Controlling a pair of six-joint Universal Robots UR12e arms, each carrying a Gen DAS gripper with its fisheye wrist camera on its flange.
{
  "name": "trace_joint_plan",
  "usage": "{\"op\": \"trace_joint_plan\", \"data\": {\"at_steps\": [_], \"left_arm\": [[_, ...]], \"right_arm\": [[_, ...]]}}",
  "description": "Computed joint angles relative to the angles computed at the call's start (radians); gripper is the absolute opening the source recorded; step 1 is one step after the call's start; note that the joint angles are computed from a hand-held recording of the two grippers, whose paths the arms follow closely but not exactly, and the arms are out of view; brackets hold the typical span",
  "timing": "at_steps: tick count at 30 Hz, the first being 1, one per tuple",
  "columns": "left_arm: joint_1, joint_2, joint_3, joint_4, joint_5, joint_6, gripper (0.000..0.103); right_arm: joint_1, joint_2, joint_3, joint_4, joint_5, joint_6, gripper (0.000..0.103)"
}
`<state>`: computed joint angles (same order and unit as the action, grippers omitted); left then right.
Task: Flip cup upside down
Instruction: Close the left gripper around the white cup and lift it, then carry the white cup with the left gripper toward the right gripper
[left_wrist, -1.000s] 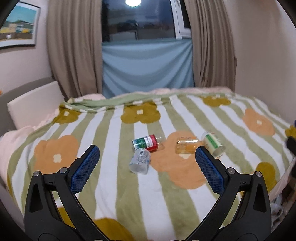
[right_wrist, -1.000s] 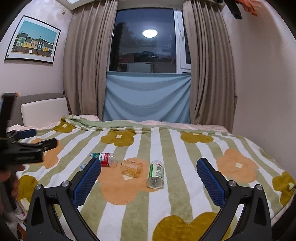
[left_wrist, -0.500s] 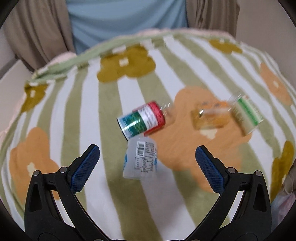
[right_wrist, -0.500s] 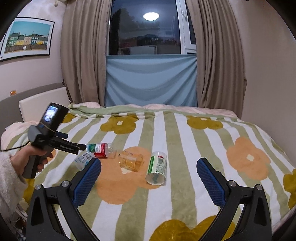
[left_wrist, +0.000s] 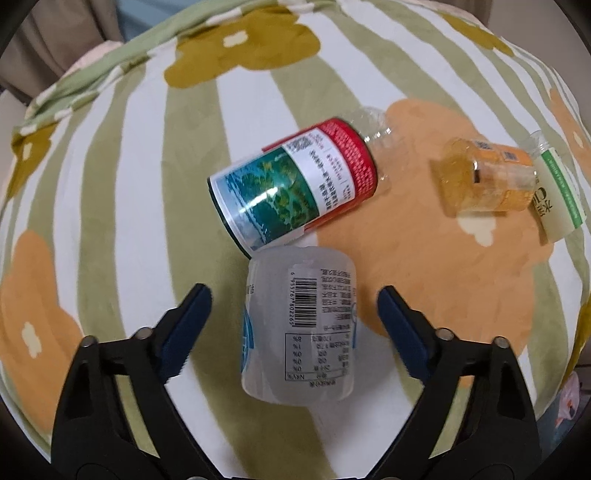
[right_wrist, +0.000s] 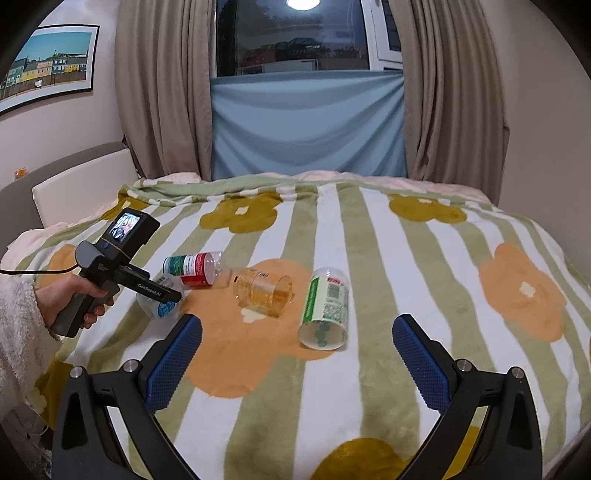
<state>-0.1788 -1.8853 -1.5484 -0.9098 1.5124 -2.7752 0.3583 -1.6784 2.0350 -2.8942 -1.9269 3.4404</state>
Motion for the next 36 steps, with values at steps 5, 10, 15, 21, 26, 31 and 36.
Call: {"op": "trace_joint_plan", "data": {"at_steps": [5,10,15,21,26,31,36], "left_arm": [[0.005,-0.010,0.011,-0.047,-0.017,0.007,0.059],[0.003,-0.005,0.004,-0.040,-0.012,0.029,0.058],[0.000,0.012,-0.004,-0.025,-0.023,0.050,0.057],[-0.013,0.060,-0.016,-0.020,-0.065,0.072,0.057],[-0.042,0.115,-0.043,-0.028,-0.114,0.106,0.057],[-0.085,0.166,-0.090,-0.045,-0.153,0.146,0.057],[-0.125,0.194,-0.139,-0.057,-0.166,0.169,0.057]], "right_arm": [[0.006,0.017,-0.009,-0.003,0.018,-0.002,0.103],[0.012,0.021,-0.012,-0.010,0.025,-0.007,0.103],[0.013,0.021,-0.019,-0.007,0.028,-0.002,0.103],[0.016,0.002,-0.011,-0.019,0.034,-0.004,0.103],[0.019,-0.028,0.001,-0.011,0.045,0.002,0.103],[0.002,-0.062,0.016,0.071,0.083,0.043,0.103],[-0.015,-0.089,0.037,0.140,0.109,0.076,0.103]]}}
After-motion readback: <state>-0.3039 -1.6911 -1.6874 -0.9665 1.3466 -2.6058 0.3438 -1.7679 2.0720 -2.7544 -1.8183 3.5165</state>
